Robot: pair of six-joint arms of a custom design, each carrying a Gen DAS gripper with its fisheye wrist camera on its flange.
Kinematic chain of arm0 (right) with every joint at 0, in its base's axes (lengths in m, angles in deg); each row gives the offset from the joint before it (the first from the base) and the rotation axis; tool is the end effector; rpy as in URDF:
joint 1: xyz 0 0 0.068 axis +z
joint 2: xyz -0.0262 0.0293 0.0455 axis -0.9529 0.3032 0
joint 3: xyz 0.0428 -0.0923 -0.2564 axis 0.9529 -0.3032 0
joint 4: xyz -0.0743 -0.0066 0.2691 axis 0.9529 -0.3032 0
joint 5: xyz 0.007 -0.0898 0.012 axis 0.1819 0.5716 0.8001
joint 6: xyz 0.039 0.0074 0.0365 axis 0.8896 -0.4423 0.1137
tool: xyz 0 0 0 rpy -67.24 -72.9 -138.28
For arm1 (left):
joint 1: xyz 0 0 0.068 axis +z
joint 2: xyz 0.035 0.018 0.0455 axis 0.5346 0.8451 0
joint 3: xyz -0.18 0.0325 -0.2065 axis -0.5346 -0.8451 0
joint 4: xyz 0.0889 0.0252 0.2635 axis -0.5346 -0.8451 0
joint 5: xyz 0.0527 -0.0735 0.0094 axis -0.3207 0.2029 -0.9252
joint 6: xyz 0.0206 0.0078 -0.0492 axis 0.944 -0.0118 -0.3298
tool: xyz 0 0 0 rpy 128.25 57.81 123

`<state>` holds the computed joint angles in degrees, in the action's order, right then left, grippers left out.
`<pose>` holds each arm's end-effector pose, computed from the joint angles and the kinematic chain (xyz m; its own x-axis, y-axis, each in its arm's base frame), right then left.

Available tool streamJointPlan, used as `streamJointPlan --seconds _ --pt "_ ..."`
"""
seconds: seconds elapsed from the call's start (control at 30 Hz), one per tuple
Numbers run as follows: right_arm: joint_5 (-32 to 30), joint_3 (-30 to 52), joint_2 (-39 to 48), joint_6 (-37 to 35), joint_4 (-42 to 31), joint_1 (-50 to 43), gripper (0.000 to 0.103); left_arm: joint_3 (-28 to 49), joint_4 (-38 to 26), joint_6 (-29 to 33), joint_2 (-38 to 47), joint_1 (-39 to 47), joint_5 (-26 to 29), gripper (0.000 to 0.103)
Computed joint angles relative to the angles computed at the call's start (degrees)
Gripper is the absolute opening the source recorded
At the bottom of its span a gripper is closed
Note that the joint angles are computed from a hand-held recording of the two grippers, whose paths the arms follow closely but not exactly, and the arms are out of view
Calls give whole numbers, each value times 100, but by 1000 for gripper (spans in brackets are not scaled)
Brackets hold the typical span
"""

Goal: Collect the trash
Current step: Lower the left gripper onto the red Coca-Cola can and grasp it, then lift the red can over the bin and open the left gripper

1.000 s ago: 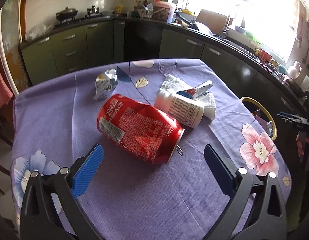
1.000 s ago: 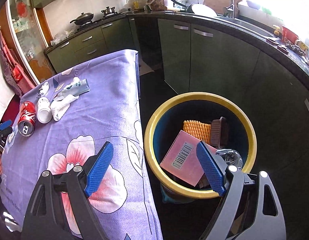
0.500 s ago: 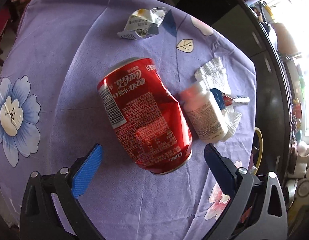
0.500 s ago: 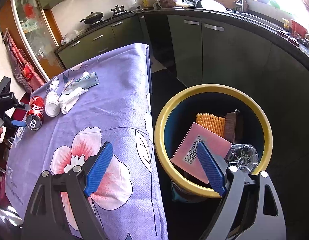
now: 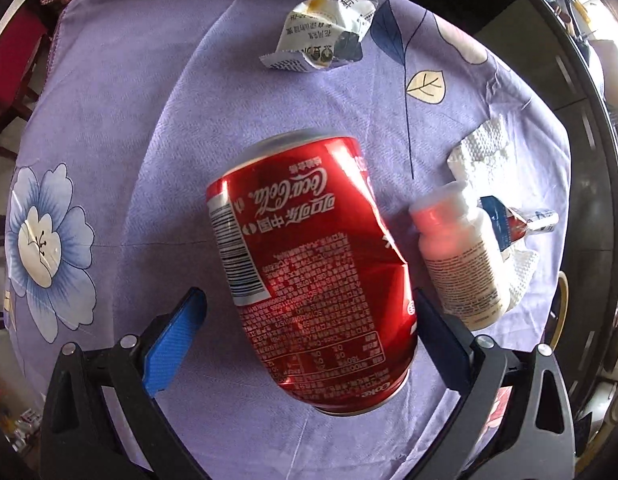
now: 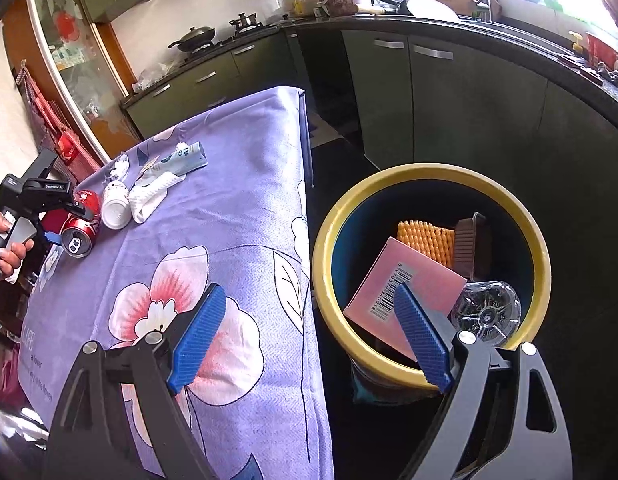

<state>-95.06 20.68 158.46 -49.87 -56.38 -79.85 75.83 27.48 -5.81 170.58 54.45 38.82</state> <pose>0.2647 -0.0249 0.1155 -0.7720 0.1410 -0.6199 -0.0150 0.9708 0.2394 0.3835 0.1499 0.1526 -0.9730 -0.2286 -0.0323 -0.2210 0.9627 -0.1561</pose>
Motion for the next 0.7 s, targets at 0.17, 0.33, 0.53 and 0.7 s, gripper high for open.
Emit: streamJointPlan --seconds 0.17,0.33,0.53,0.7 --pt "0 29 28 -4 -23 32 85 103 -35 698 47 -113 -426 96" --pt "87 98 70 27 -71 174 85 318 -78 1377 148 -70 -926 96" --pt "203 195 69 67 -161 387 86 510 -123 2398 312 -36 -1386 96" --pt "298 260 76 89 -227 522 86 148 341 3201 42 -6 -1573 80"
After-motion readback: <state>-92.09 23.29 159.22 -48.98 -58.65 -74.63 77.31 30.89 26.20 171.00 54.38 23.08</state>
